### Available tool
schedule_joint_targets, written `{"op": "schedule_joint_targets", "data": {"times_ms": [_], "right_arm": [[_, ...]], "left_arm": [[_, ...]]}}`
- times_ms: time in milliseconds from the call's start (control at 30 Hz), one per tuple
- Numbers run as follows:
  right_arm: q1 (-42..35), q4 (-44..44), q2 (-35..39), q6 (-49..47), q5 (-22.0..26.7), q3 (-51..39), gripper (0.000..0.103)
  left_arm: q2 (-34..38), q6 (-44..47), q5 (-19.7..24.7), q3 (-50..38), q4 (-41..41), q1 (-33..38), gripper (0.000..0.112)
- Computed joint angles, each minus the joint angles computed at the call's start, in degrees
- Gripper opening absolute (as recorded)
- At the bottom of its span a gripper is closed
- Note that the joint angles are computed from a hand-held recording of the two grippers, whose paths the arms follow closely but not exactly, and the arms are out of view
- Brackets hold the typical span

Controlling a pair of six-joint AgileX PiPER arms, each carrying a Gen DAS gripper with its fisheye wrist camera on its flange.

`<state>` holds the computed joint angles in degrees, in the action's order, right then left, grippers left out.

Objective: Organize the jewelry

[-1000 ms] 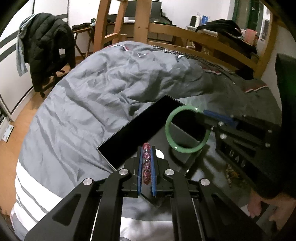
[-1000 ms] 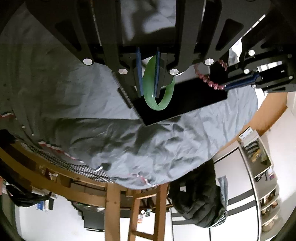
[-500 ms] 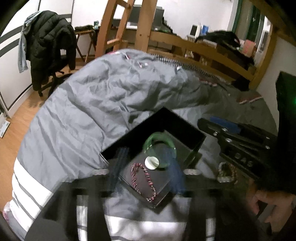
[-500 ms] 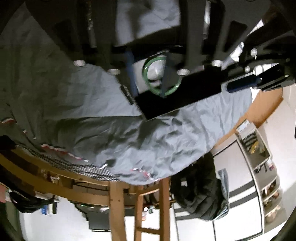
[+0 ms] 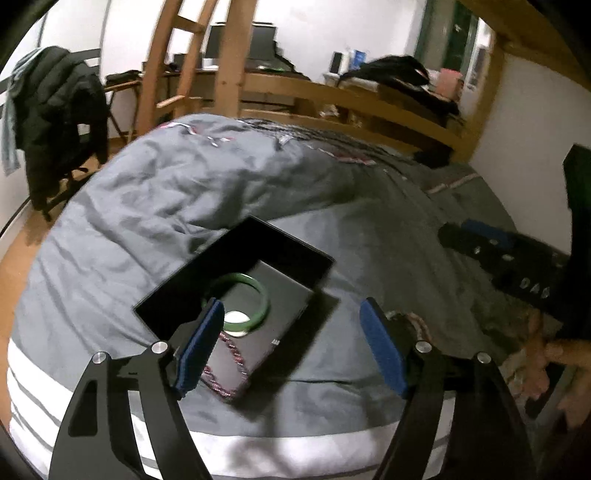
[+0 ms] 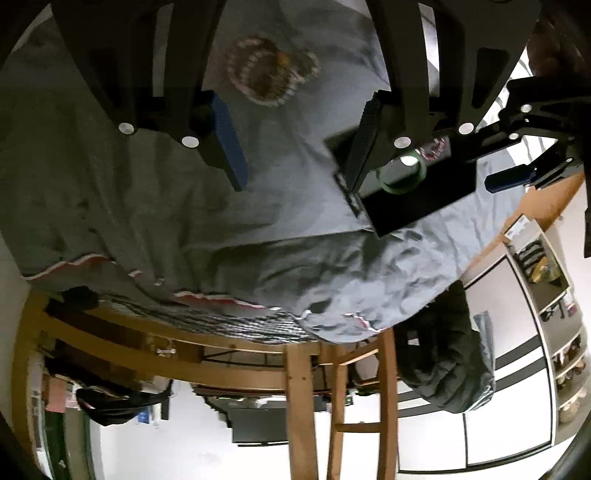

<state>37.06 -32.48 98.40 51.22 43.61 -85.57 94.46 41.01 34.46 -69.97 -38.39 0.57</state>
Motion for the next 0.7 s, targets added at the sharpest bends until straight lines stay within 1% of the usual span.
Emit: {"op": "schedule_joint_targets", "data": {"times_ms": [167,367,467,600,700], "right_arm": [[0.02,-1.89,-6.44,2.90,0.40,7.49,0.055],[-0.10,-3.29,-12.32,6.01,-0.15,15.79,0.055],[-1.00,-3.05,-14.13,6.71,-1.71,19.09,0.055],[-2.33,-1.75,-14.91,5.96,-4.50,22.37,0.055],[-4.25,0.15,-14.35,4.77,-8.06,24.74,0.055]], "left_arm": [[-0.93,0.66,-0.68,2.06,0.68,-3.44,0.075],[-1.82,6.07,-0.91,5.03,-3.14,-6.63,0.075],[-1.32,9.72,-0.94,6.48,-5.95,-8.08,0.075],[0.52,9.48,-2.25,7.37,-3.80,-11.50,0.075],[1.72,9.93,-3.08,7.89,-3.69,-13.15,0.075]]}}
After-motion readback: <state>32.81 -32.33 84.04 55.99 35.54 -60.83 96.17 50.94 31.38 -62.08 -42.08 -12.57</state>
